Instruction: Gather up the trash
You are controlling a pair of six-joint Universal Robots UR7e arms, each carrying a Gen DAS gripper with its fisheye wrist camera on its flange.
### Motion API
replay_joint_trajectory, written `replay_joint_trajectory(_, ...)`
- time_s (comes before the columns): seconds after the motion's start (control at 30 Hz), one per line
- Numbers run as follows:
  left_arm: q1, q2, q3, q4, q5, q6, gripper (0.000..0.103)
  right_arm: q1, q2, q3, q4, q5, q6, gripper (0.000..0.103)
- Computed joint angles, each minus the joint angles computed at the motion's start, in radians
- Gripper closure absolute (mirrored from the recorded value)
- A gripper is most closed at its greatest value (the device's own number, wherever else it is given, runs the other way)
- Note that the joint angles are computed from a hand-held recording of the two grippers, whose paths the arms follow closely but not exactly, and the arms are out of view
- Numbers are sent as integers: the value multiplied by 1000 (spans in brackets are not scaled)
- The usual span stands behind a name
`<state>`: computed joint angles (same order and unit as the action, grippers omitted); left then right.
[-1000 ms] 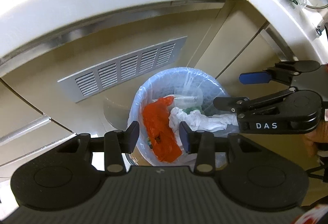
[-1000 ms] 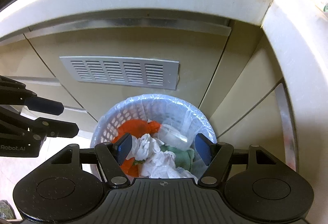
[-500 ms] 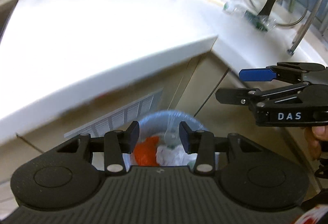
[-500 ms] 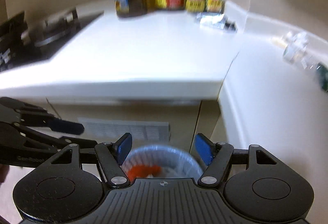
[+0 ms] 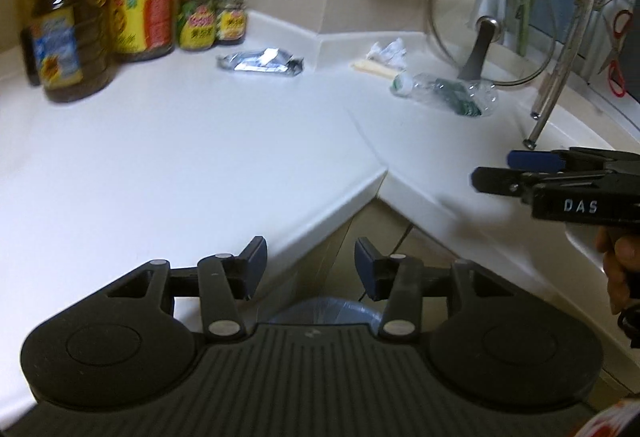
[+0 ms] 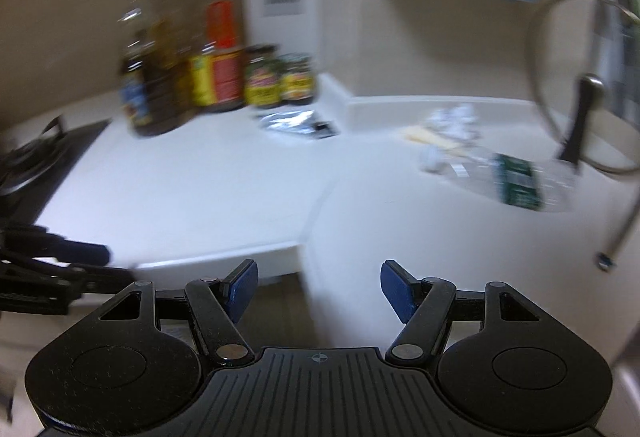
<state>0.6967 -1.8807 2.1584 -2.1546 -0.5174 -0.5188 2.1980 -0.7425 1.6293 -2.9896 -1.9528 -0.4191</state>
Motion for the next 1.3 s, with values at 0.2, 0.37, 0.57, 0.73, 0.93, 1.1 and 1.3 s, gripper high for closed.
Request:
replay_joint_trajectory(0.2,63,81,-37,-183,-30,176,58,-15,4,-28,-75,-112,-57,35)
replay_joint_trajectory(0.37,89,146,-69,-275,6,194,54,-66,45,-111,-97,-168,-167,35)
replay_joint_trajectory(0.57,125,253,-137,-325,35,214,53,-133,158,-332,-12,-234,-356,35)
replay_joint_trajectory(0.73,151,331,-196,-351,40,226,52,-169,259,-511,25,-261,-557,35)
replay_joint_trajectory(0.93,177,403,-258,-365,28,223,51,-182,374,-661,-13,-330,-884,35)
replay_joint_trajectory(1.1,194,439,-292,-377,20,220,51,-191,425,-734,-3,-354,-1052,35)
replay_joint_trajectory(1.3,207,463,-319,-371,10,216,50,-201,461,-798,16,-279,-1118,35)
